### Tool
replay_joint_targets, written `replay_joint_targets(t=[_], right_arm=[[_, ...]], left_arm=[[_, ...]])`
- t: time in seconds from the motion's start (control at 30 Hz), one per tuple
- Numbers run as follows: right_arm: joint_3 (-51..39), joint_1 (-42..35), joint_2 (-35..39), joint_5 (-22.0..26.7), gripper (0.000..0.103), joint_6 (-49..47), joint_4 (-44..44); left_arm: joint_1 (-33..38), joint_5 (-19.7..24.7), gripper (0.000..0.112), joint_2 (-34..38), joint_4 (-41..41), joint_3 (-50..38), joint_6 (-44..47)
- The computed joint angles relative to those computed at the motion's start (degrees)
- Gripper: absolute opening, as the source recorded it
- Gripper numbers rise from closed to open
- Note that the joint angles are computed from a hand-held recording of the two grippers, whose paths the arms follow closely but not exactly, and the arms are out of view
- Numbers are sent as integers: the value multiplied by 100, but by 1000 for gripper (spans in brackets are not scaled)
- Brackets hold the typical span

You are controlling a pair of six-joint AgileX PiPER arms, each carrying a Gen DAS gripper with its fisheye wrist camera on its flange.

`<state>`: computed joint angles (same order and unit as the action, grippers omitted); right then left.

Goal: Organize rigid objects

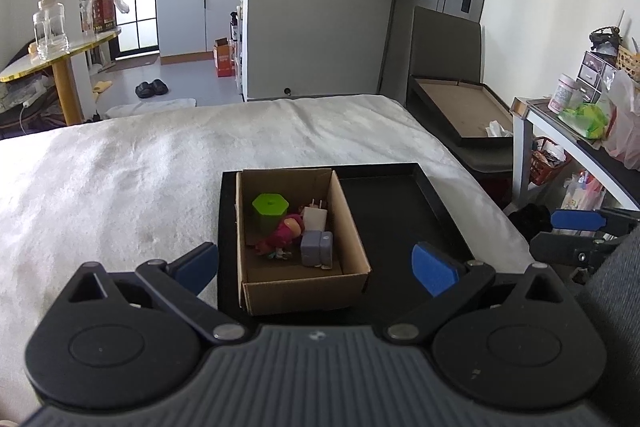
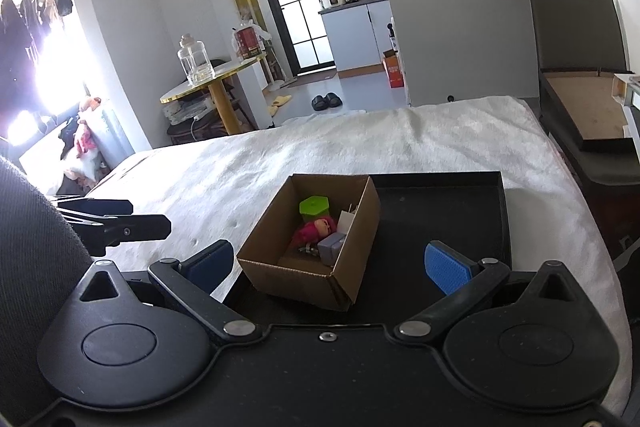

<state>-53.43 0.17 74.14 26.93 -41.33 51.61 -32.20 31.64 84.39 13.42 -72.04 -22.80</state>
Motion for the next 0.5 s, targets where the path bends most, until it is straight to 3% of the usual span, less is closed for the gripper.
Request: replay_joint_targets(t=[0.5], right_arm=[[-269, 12, 89, 352, 103, 980, -848]], left_arm=[[91, 351, 102, 261, -645, -265, 305]])
